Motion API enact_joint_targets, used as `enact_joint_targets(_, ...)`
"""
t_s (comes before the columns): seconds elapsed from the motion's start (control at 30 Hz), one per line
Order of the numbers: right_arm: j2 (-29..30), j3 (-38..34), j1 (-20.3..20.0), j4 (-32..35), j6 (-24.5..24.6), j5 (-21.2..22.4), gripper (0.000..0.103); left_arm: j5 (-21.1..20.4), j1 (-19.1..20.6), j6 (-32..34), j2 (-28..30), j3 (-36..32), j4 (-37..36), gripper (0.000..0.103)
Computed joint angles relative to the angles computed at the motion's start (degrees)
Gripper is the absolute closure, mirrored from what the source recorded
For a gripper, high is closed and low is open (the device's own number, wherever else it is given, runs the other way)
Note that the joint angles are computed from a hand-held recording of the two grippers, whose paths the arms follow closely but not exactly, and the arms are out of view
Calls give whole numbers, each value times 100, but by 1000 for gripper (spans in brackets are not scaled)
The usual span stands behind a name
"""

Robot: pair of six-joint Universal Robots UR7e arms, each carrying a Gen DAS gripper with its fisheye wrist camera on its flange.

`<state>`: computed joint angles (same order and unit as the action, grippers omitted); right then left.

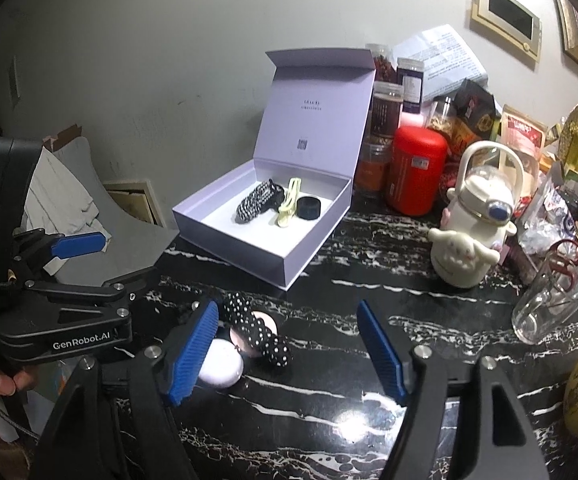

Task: Organize objects
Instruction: 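Grasp the black sheer scrunchie with the left tool while the right tool grasps the polka-dot scrunchie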

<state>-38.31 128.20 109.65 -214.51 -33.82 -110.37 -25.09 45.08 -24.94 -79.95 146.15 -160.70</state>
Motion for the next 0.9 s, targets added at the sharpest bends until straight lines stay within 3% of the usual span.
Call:
enact_joint_targets(0.6,503,-371,-316,487,23,-47,30,-363,757,642,695,-166,-824,26)
enact_joint_targets(0.8,614,-545,-415,821,25,86,30,-774,1078,1018,942,-348,-1173,26)
enact_joint_targets(0.9,673,-631,-449,927,13,100,30,-792,1185,1119,1095,-447,-1249,26)
